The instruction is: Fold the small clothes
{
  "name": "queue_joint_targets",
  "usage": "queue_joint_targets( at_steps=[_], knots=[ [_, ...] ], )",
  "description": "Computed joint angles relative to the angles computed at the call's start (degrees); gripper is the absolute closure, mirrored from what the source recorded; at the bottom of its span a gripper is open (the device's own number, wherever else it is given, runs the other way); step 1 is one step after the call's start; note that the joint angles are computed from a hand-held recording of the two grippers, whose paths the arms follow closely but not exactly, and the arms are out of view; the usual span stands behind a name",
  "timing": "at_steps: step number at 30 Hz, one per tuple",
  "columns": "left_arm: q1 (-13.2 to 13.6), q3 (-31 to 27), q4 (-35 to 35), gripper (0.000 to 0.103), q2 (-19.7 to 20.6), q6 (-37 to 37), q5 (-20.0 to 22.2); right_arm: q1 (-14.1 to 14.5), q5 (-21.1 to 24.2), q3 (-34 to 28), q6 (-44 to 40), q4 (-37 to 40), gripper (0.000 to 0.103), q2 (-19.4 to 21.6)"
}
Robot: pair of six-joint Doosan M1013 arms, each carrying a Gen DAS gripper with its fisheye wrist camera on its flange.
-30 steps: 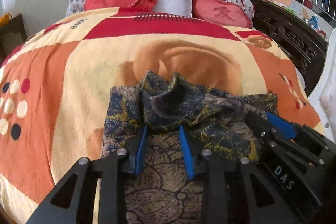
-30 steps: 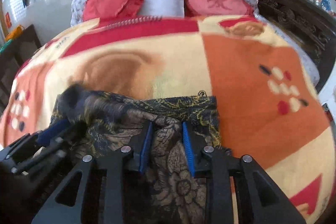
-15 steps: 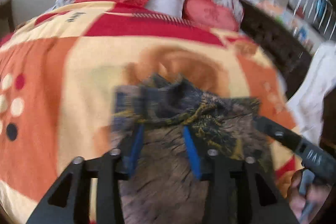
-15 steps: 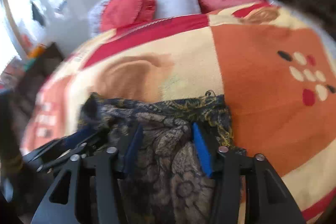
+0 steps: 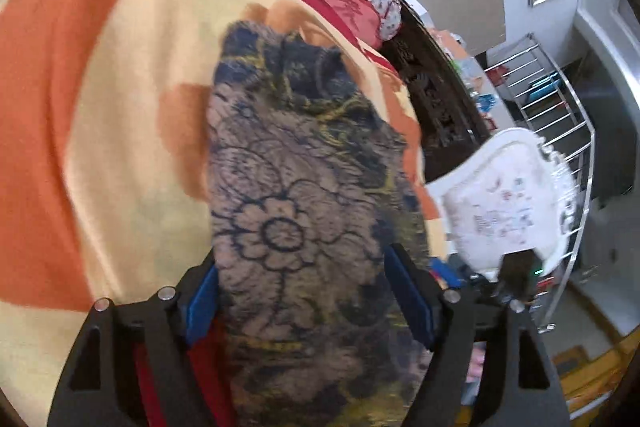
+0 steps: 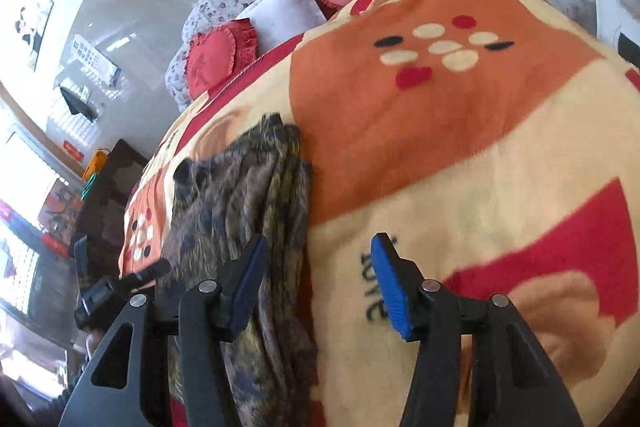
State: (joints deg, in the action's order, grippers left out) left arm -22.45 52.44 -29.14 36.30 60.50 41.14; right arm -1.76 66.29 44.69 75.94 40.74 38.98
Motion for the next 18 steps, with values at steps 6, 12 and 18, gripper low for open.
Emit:
queue_joint_targets(
  at_steps=[6,12,18],
  knots=[
    [-1.5,-4.8,15.3,0.080,1.1,-11.0,6.3,-0.8,1.2,-0.7,-3.2,9.2,0.038,1.5],
    [-3.5,-6.2,25.4,0.083,0.5,-14.1,10.1,0.1,11.7,-9.1,-0.4,10.9,0.032,7.3],
    [-4.0,-9.6,27.2,0.079,2.6,-14.3,15.1,0.9,16.0,-11.9,-0.6,15.9,0.031,9.6]
  ],
)
